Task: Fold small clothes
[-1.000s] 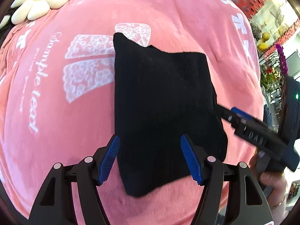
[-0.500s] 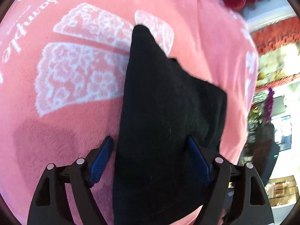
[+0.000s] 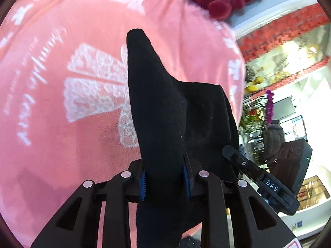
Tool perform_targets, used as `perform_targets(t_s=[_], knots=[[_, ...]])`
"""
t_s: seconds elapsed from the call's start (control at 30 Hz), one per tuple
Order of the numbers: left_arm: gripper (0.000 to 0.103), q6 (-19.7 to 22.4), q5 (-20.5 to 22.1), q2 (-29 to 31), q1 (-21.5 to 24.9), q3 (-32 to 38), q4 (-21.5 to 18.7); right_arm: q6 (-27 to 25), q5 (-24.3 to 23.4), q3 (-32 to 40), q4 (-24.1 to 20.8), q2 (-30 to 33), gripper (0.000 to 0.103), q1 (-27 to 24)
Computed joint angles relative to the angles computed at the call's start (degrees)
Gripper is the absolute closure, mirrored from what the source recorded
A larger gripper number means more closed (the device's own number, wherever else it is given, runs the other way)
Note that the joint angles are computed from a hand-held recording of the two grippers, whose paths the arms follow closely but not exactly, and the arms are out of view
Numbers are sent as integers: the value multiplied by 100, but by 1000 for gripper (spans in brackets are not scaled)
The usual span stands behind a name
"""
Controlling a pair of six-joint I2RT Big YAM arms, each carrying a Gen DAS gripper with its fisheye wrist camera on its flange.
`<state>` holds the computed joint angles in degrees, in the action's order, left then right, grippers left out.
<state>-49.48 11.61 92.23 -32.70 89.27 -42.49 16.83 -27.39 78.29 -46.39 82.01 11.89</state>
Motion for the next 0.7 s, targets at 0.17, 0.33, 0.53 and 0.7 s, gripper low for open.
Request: perform_targets(t_s=[0.17,0.33,0.53,0.7], knots=[[80,454,-367,-1044,44,-429,-562,245,-12,-42,81,-496,85,634],[80,776,-639,-1839,309,-956,-880,413,281,100,234,-393,85,1369],[59,963,-548,-2119,969,-2211,-109,469,1145,-14,553,488,75,1924],[52,181,-425,-1914,1358,-3129,213,587,1749,-347,327,643,76,1964]])
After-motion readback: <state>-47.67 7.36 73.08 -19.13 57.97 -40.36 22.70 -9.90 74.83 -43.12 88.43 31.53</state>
